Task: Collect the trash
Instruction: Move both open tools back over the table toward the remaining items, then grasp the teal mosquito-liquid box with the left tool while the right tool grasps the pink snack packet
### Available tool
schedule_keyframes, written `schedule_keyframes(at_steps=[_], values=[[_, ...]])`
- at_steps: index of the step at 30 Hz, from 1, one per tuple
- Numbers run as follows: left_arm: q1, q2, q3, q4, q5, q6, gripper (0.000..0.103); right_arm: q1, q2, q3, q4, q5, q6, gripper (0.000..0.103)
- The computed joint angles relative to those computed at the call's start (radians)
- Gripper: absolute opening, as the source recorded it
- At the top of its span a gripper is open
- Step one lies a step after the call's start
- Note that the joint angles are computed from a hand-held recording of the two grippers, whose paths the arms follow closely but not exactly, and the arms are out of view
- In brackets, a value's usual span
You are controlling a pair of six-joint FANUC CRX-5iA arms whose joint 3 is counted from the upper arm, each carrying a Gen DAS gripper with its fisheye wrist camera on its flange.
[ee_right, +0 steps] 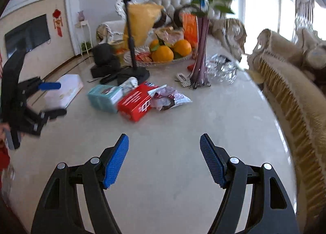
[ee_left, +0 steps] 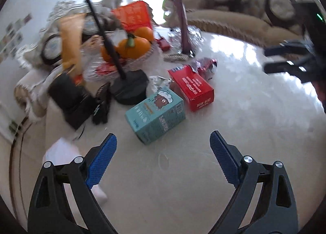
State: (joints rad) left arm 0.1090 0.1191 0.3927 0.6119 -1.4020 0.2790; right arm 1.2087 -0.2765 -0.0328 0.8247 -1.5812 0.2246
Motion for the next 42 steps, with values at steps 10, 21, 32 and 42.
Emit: schedule_keyframes(at_steps=[10, 21, 32, 42], values=[[-0.073, 0.296, 0.402, -0.012, -0.23, 0.009, 0.09, -0.242, 0.023, 0.026, -0.172, 0.247, 0.143, 0.069], [-0.164, 0.439, 0.631, -0.154, -0.33, 0.03, 0.09, -0.379, 0.08, 0.066, -0.266, 0.327, 0.249, 0.069], [-0.2, 0.472, 0.699, -0.279, -0.365, 0.191, 0.09, -0.454, 0.215, 0.211, -0.306, 0.24, 0.374, 0.069], [-0.198, 0.493, 0.706, -0.258, -0.383, 0.285, 0.09, -0.469, 0.29, 0.298, -0.244, 0.177, 0.587, 0.089]])
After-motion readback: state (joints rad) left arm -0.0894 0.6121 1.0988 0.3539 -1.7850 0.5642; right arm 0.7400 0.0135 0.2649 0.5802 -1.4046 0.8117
